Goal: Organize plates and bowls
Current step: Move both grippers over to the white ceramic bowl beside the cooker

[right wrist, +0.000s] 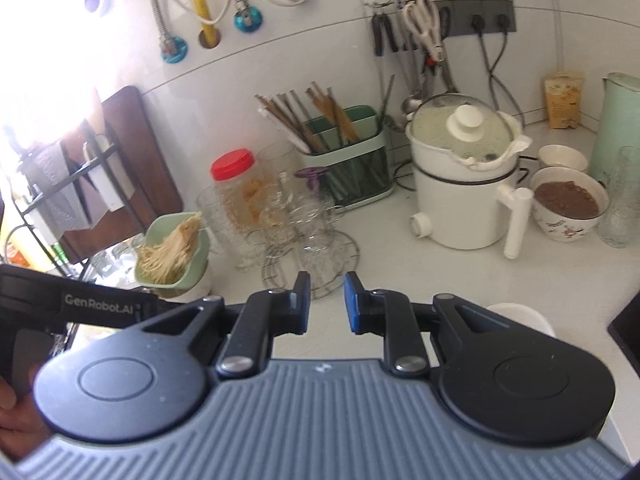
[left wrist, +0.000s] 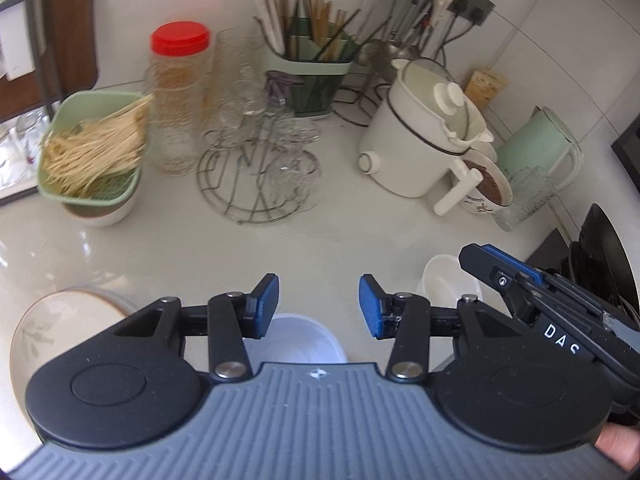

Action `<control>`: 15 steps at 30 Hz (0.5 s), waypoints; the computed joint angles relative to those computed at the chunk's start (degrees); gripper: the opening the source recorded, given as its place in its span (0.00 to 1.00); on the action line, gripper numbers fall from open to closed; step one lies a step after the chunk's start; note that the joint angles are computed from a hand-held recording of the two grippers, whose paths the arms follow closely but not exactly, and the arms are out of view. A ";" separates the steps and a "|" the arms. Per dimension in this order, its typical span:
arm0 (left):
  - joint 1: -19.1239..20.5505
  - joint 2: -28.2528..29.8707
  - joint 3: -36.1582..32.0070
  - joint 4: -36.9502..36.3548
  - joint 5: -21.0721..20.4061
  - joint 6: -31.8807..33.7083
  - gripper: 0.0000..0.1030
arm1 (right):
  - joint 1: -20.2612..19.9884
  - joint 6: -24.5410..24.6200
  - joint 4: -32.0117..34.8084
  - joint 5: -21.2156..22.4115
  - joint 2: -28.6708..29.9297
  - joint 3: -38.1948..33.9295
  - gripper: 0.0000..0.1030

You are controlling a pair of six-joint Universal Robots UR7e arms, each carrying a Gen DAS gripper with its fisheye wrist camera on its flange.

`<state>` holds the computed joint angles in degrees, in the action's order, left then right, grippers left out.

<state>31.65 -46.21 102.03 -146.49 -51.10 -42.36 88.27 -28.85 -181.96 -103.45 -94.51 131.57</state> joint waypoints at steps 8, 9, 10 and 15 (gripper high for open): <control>0.24 3.93 -4.12 -1.53 -2.16 3.83 0.49 | -2.18 -1.14 -1.58 -0.11 -1.56 0.11 0.22; 0.25 4.44 -4.64 -1.56 -2.34 4.15 0.49 | -2.50 -1.36 -1.79 -0.05 -1.68 0.13 0.22; 0.26 4.85 -5.06 -1.57 -2.55 4.33 0.49 | -2.79 -1.44 -2.07 -0.06 -1.76 0.15 0.22; 0.55 7.13 -7.46 -1.55 -3.74 5.43 0.49 | -4.88 -1.26 -6.16 1.10 -2.27 0.73 0.22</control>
